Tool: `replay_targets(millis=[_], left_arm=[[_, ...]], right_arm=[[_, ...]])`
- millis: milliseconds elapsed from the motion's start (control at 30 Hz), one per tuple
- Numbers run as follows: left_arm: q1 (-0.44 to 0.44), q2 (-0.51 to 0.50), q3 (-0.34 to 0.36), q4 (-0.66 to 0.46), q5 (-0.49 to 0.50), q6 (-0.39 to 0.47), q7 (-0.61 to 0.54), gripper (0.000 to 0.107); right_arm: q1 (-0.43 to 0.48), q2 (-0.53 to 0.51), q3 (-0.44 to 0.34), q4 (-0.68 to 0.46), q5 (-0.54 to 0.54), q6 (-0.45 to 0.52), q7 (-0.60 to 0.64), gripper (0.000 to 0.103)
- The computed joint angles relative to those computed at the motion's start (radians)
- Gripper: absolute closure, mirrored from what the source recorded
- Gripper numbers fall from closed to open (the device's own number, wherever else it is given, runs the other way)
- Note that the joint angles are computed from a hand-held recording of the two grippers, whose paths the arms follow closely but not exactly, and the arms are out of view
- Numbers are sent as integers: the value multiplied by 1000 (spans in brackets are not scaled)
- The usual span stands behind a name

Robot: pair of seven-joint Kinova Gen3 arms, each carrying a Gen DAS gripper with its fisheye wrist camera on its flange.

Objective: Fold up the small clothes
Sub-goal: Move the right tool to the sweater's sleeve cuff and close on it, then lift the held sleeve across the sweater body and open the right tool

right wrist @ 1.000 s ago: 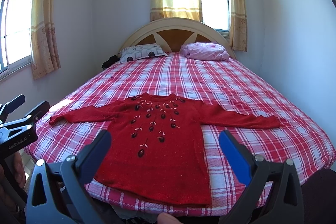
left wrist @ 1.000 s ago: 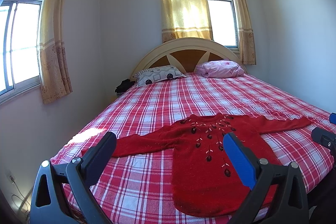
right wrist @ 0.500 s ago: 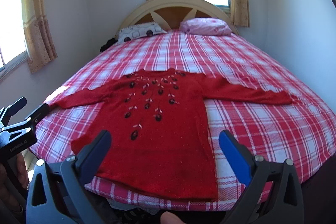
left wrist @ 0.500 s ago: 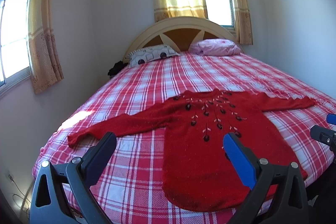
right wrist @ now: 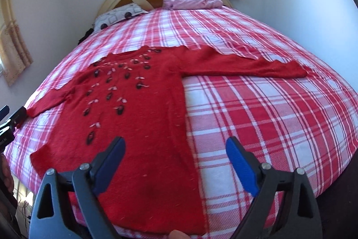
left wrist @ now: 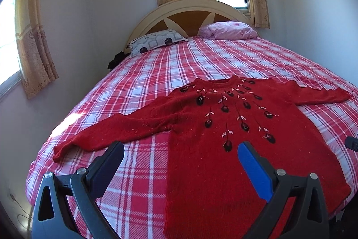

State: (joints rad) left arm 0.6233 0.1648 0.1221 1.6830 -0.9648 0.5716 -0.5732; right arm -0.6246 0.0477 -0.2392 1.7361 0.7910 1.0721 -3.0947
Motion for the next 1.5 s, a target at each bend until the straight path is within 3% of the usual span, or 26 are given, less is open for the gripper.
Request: replay_targets(millis=[300,533,800,1067,1200,1300,1433,1500], left_arm=[[26,149,-63,-170,59,2,-106,6],[33,258,-108,-311,176,12,-228,6],[44,376,-150,-440,320,61,-354,6],[60,433,-185,-474,403,91,-414,6],[53,435,-187,-475,432,85,-430,6],[52,435,-194,-465,446,75,-429,6],[52,427,-203,-450,458,63,-415,6],[56,419,-210,-436,455,53,-404,6]], right_arm=[[141,-26,75,56,-46,-83,74,20],[293,-56,139,100,-75,-119,118,31],[482,-63,216,117,-151,-232,168,35],[647,-10,312,118,-322,-404,263,45],[674,17,330,101,-311,-426,269,50],[697,31,339,95,-370,-464,325,59],[712,56,346,69,-424,-468,415,85],[707,57,353,68,-422,-467,416,88]])
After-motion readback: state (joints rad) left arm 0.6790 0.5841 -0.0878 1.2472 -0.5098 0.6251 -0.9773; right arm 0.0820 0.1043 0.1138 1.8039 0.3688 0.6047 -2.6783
